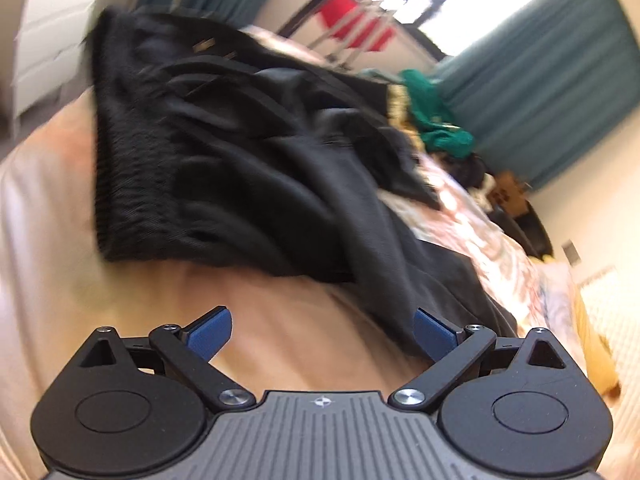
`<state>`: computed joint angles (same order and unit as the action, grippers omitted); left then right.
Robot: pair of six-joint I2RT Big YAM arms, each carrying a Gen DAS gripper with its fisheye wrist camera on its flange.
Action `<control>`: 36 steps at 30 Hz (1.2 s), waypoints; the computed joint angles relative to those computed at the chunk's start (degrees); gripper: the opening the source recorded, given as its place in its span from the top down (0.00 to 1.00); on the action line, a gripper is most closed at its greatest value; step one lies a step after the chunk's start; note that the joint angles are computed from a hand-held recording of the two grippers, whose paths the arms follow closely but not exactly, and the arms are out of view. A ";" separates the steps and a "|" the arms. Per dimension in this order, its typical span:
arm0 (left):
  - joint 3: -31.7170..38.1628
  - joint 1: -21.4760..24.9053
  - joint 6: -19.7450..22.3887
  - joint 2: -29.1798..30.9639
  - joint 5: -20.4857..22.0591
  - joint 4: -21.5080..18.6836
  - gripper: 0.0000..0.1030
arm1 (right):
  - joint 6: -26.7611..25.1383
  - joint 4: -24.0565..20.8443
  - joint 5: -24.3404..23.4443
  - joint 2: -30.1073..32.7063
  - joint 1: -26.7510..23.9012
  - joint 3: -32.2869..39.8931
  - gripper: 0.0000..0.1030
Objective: Fold clothes
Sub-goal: 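Grasp the waistband with the left gripper and lift it toward the leg hems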
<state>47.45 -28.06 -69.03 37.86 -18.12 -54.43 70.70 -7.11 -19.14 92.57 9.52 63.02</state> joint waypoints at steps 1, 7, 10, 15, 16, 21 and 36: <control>-0.68 2.06 -1.76 -0.55 0.66 -0.24 0.05 | 0.44 1.16 0.42 0.09 0.05 -0.17 0.30; -8.38 16.19 -10.98 -5.23 16.60 9.25 0.06 | -2.04 0.57 2.39 2.08 -0.07 1.99 0.57; -9.07 19.36 -12.70 -4.90 18.68 9.36 0.08 | -1.92 1.41 2.14 3.50 -0.86 2.61 0.89; -10.51 23.94 -16.32 -5.58 19.48 10.17 0.11 | -2.72 3.96 5.78 3.97 -1.80 2.20 0.93; -10.90 24.97 -17.05 -5.76 19.93 10.70 0.12 | -2.88 4.36 6.39 4.03 -1.91 2.17 0.93; -11.31 27.89 -16.77 -3.82 20.82 12.99 0.31 | -3.35 4.10 8.26 5.18 -2.03 3.17 0.93; -3.45 17.49 -7.88 -12.55 0.00 -1.03 0.84 | -9.66 1.36 15.05 5.09 -0.26 4.59 0.94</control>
<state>44.00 -10.57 -76.91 25.31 -18.12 -55.45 61.04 -5.75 -4.10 97.67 9.26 67.61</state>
